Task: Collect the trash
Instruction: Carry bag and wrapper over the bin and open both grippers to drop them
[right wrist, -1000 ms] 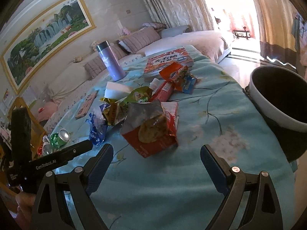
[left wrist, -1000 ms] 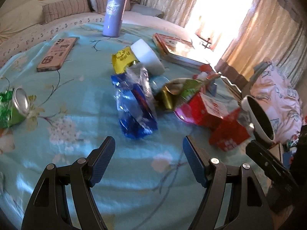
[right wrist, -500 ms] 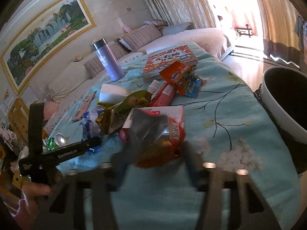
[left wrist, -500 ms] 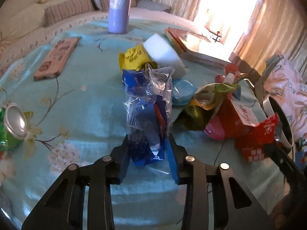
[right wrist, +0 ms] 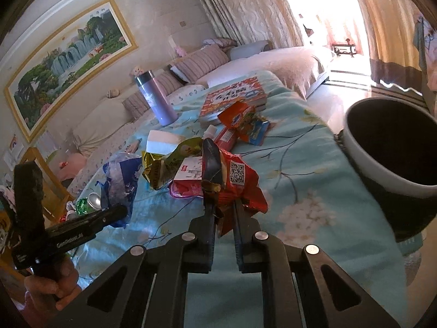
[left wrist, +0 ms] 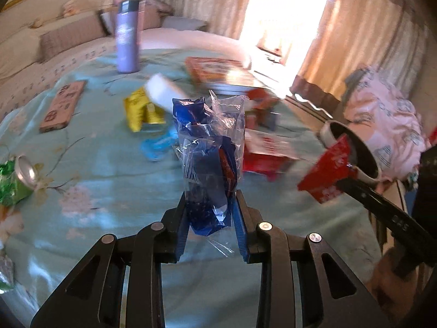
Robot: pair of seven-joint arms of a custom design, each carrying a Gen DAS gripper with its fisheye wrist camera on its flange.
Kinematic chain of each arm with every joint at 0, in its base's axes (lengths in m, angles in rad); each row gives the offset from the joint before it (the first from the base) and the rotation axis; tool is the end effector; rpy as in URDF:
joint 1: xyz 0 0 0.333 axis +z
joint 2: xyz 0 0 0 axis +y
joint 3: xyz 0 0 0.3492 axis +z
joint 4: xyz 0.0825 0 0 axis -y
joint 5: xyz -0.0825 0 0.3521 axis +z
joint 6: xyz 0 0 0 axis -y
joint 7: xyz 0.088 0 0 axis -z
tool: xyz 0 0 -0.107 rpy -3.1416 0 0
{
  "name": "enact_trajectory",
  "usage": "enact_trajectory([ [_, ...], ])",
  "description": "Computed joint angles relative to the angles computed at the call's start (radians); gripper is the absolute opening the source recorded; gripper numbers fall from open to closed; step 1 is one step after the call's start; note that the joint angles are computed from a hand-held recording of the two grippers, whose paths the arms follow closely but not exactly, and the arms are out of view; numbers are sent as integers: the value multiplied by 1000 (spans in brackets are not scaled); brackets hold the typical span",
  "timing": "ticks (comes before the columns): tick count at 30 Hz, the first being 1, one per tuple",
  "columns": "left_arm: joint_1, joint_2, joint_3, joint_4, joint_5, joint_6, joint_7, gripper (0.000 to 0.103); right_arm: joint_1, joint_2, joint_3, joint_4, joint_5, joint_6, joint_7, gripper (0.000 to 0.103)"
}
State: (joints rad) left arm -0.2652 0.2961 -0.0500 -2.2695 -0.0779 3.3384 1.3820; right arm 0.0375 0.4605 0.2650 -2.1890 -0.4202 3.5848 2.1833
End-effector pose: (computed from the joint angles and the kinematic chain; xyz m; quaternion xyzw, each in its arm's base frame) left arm 0.5538 -0.1698 0.3773 -0.6432 0.6666 -0.3311 0.1796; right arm 0.5608 0.2098 0.3542 -0.6512 0.6032 -0.1117 0.4467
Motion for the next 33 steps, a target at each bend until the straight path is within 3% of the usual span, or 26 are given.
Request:
enact_trajectory([
  [7,60,30,-127,61,63,-28,5,28,16,-51,-60,-66,39,57,-5,11],
  [10,61,48,-153,94,79,-51,2,28,16,-68,-84,-88,50,70,-4,2],
  [21,-17,112,-154,220,118,-109,12,28,10,-103,-142,-149,83,120,-5,2],
  [33,-34,209,-195,402,137,-220,55,28,-13,-117,-184,-159,122,126,-23,2],
])
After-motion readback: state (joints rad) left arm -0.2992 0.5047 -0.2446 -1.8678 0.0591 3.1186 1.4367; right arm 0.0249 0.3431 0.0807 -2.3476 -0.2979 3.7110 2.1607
